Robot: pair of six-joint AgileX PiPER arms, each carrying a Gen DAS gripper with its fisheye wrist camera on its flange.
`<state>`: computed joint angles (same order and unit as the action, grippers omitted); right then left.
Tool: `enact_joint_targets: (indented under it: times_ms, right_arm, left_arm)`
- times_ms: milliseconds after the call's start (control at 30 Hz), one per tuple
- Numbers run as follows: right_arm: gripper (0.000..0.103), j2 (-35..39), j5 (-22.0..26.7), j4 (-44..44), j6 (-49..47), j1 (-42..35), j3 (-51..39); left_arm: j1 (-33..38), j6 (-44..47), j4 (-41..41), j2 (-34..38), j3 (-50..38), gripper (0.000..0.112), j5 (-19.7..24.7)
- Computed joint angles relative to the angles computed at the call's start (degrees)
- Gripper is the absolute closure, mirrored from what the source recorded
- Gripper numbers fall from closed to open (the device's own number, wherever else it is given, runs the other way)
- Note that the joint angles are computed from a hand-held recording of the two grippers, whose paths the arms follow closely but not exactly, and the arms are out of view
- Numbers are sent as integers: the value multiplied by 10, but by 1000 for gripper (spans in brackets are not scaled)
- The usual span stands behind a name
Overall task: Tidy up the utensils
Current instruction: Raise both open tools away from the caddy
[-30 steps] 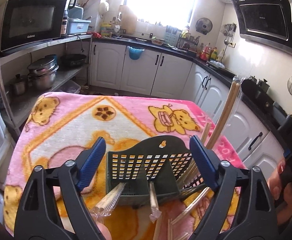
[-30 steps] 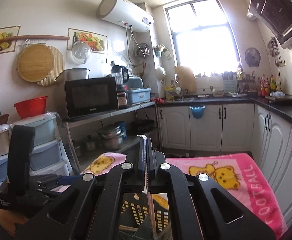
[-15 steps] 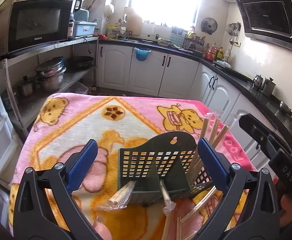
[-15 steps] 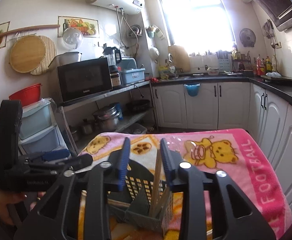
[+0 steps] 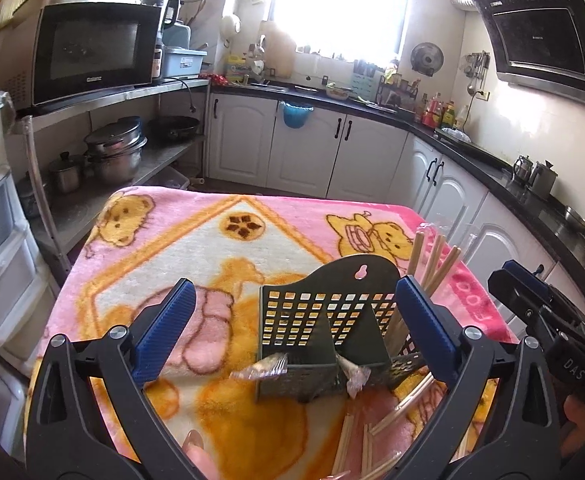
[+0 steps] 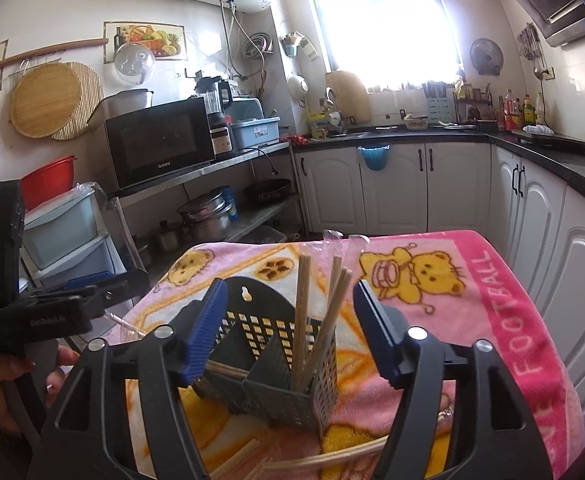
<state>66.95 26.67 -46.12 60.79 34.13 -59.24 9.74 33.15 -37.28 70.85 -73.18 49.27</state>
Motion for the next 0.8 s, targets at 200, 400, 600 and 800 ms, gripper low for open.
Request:
enact_joint_targets:
  times_ms: [200, 400, 600, 800]
  right_arm:
    - [28, -19, 10, -3, 7, 12, 15]
    - [25, -38, 28, -23, 27, 38, 30]
    - [23, -60, 58, -63, 69, 73, 51]
    - [23, -79, 78, -64, 81, 92, 69]
  left_arm:
    - [24, 20, -24, -20, 18, 20, 13]
    - [51, 41, -51, -41, 40, 20, 27]
    - [68, 56, -67, -58, 60, 20, 37]
    - [82, 71, -81, -78, 87, 20, 45]
